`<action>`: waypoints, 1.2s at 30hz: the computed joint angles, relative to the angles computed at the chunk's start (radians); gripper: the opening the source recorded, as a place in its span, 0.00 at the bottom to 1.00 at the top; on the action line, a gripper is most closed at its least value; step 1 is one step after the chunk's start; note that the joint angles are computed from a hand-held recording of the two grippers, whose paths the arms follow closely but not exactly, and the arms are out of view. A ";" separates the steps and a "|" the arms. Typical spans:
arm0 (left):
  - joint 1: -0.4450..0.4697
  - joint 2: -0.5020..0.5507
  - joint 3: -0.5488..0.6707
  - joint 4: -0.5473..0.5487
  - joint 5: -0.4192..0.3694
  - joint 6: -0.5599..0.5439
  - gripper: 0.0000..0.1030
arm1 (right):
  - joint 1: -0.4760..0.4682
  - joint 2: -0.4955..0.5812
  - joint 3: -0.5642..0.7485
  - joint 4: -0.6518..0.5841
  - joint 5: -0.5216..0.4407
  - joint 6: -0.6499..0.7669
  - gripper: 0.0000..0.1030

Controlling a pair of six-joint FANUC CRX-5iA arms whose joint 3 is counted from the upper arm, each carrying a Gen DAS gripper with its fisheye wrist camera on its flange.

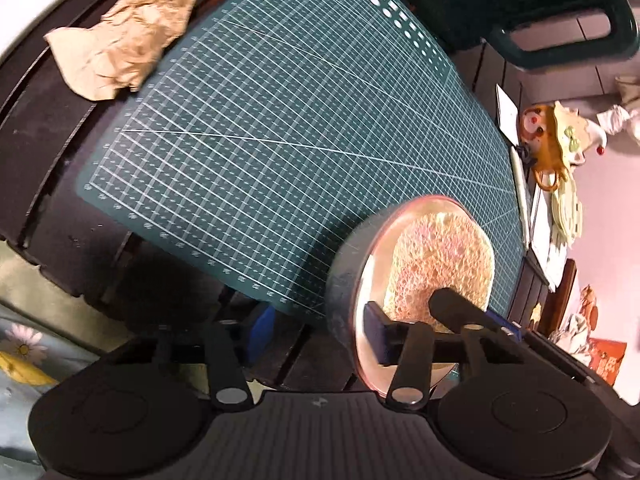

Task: Clean bowl
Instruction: 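Rotate the bowl with the left tool while the right tool keeps the sponge inside, then hold the bowl with the left tool while the right tool scrubs the inner wall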

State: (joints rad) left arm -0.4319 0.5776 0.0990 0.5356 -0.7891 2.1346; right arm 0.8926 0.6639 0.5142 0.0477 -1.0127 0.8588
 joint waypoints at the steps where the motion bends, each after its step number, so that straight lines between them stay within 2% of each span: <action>1: -0.002 0.002 -0.004 0.013 0.007 -0.009 0.18 | -0.001 0.000 0.000 -0.003 0.000 0.000 0.11; 2: -0.004 0.001 -0.015 0.038 0.022 -0.027 0.14 | -0.001 0.001 0.002 -0.002 -0.002 -0.001 0.11; 3: -0.006 0.002 -0.011 0.036 0.023 -0.027 0.14 | 0.000 0.003 0.004 -0.002 -0.004 -0.002 0.11; 8: 0.006 0.022 0.046 -0.028 -0.007 -0.012 0.12 | -0.003 -0.005 -0.003 -0.013 0.000 -0.012 0.11; 14: 0.016 0.044 0.114 -0.111 -0.033 -0.028 0.12 | 0.005 -0.026 -0.042 0.002 0.056 -0.035 0.11; 20: 0.018 0.036 0.069 -0.027 -0.020 -0.063 0.13 | 0.006 -0.007 -0.021 -0.019 0.044 -0.033 0.11; 24: 0.020 0.043 0.059 0.000 -0.022 -0.053 0.20 | 0.005 0.008 0.000 -0.032 0.022 -0.023 0.11; 26: 0.019 0.044 0.051 0.014 -0.015 -0.052 0.21 | 0.002 0.031 0.031 -0.045 -0.014 -0.017 0.11; 34: 0.015 0.042 0.056 0.000 -0.015 -0.036 0.20 | 0.084 0.118 0.118 0.225 -0.211 -0.096 0.10; 36: 0.015 0.042 0.054 0.001 -0.013 -0.037 0.20 | 0.125 0.131 0.116 0.346 -0.252 -0.131 0.10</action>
State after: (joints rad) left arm -0.4170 0.6194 0.1527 0.5368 -0.8025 2.0974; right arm 1.0181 0.7953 0.6305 0.3935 -1.2645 0.7282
